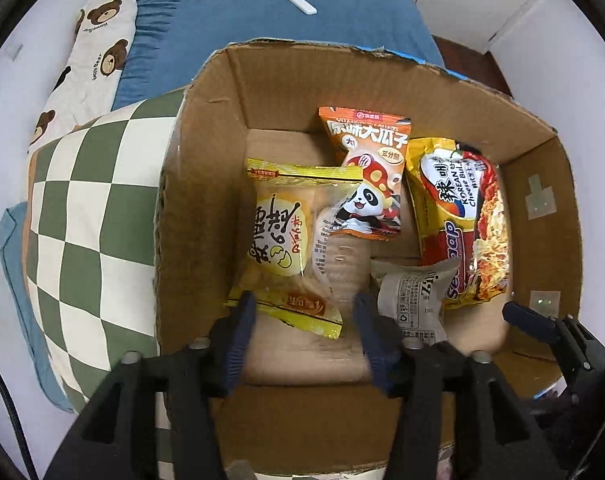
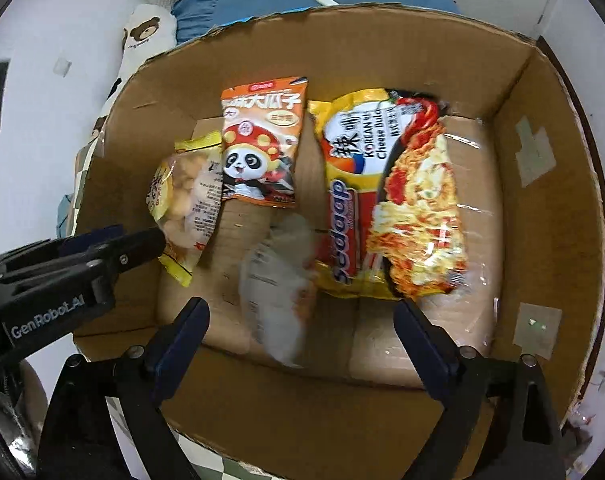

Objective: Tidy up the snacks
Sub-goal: 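Place both held packets into the box and open both tools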

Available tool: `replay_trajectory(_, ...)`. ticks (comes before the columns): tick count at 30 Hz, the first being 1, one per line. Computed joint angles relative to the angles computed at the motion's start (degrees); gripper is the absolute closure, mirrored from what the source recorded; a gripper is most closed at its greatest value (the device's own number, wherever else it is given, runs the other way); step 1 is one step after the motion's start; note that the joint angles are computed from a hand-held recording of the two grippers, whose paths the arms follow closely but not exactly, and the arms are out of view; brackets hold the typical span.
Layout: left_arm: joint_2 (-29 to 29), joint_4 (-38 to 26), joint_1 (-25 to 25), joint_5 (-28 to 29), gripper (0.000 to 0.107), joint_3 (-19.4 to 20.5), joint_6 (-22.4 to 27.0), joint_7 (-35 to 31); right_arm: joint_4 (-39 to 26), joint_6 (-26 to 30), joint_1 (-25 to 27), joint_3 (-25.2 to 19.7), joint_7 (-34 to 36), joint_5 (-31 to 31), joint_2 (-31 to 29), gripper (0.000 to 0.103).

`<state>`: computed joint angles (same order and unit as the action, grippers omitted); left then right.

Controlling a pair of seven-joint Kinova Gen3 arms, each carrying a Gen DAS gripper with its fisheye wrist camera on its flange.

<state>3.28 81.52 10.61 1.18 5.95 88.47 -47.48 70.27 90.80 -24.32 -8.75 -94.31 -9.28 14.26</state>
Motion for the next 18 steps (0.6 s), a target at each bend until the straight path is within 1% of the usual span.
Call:
replay_trajectory(1,-0.3,0.1,0.3,-0.4,0.030,0.2,-0.1,0.4,-0.2,0.1,-0.1,0.1,0.0,0.6,-0.1,0.007)
replay_trajectory(3,-0.5,-0.2,0.9,-1.6,0.018,0.6,0.3,1.3,-0.6,0.4,-0.1,0.3,-0.2,1.6,-0.5,0.007)
replay_trajectory(5,-0.7,-0.6,1.8,-3.0,0.018,1.2,0.8,2.6,-1.3,1.0,-0.4,0.5,-0.6,2.9,-0.6,0.006)
replay_trajectory(9,-1.0,-1.5,3.1,-4.6,0.018,1.9,1.6,4.6,-1.8,1.5,-0.4,0.9,-0.7,5.5,-1.7,0.005)
replay_trajectory(12,-2.0,-2.2,3.8,-5.5,0.018,2.4,1.8,5.9,-2.4,1.8,0.0,1.0,-0.4,6.1,-2.8,0.005)
replay_trajectory(14,-2.8,-3.4,4.8,-7.3,0.018,3.2,2.5,7.3,-3.2,2.3,0.3,1.0,-0.1,6.3,-3.9,0.005)
replay_trajectory(18,-5.0,-5.8,7.0,-11.0,0.018,5.4,3.7,10.2,-2.4,0.5,1.0,0.8,-0.3,5.7,-7.7,0.005)
